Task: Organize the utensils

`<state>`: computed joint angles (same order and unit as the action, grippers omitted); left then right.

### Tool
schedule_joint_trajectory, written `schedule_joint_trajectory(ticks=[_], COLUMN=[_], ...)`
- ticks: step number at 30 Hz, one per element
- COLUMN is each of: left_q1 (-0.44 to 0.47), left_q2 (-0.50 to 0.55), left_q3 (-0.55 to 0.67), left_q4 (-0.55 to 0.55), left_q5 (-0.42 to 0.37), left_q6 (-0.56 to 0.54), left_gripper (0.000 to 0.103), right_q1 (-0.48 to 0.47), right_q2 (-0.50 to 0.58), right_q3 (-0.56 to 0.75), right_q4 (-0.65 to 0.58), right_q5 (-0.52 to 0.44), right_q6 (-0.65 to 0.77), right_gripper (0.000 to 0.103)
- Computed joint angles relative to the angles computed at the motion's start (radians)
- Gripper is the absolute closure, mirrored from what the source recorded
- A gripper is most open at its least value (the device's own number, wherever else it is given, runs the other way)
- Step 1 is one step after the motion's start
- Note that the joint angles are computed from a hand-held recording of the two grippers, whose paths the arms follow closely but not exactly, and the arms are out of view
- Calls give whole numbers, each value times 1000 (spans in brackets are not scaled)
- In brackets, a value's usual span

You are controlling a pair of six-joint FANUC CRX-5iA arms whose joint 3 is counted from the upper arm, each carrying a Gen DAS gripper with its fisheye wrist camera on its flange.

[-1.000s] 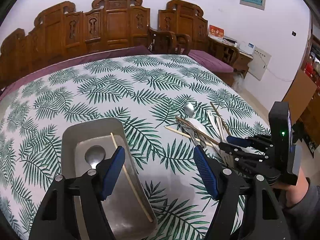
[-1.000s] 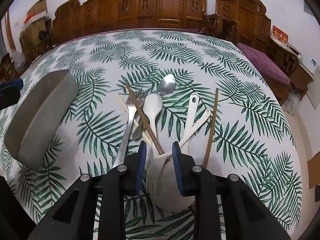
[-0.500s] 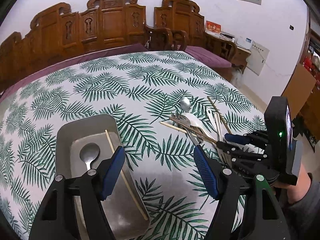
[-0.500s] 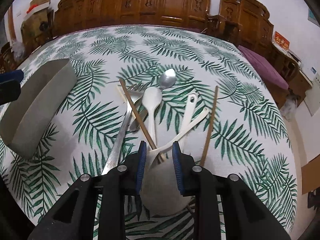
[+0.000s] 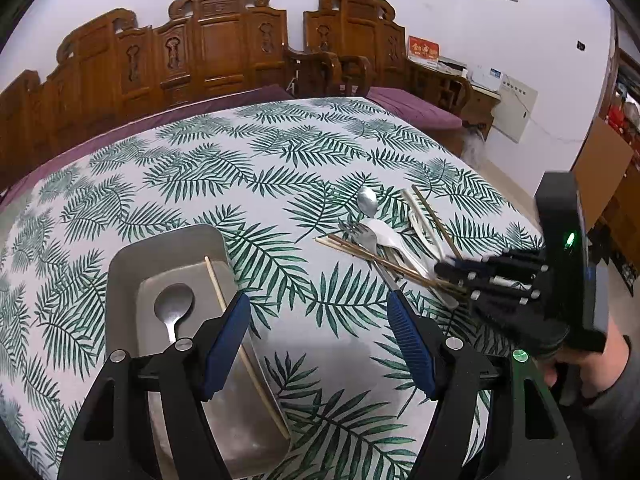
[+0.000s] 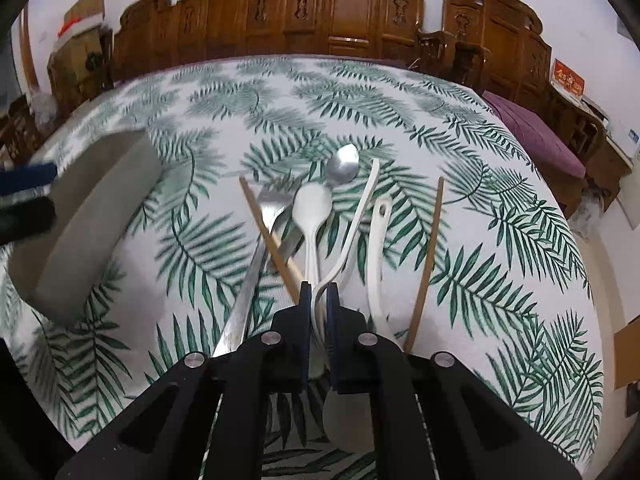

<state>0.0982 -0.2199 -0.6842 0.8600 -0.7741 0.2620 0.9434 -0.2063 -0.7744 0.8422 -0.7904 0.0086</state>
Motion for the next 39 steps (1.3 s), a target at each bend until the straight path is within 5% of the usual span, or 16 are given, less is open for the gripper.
schedule_joint_trajectory(ticks=[19,25,31,39], left_q1=[-131,-192,-249,-314], left_q2=[9,67,169,244], left_q3=[-6,23,97,191], left_q4=[-60,-51,-119,-341], left_q5=[101,118,112,142], left_q6=[156,233,370,598], left_gripper=[36,43,51,52], right_q1=[-124,-138,-165,-178], right_q2=[-179,-206,-229,-235], right_q3=[-140,-159,-177,-183], right_q4=[83,105,114,123], right_q5=[94,124,163,198], right_q6=[-117,-119,-135,-150], right_gripper=[95,95,94,94])
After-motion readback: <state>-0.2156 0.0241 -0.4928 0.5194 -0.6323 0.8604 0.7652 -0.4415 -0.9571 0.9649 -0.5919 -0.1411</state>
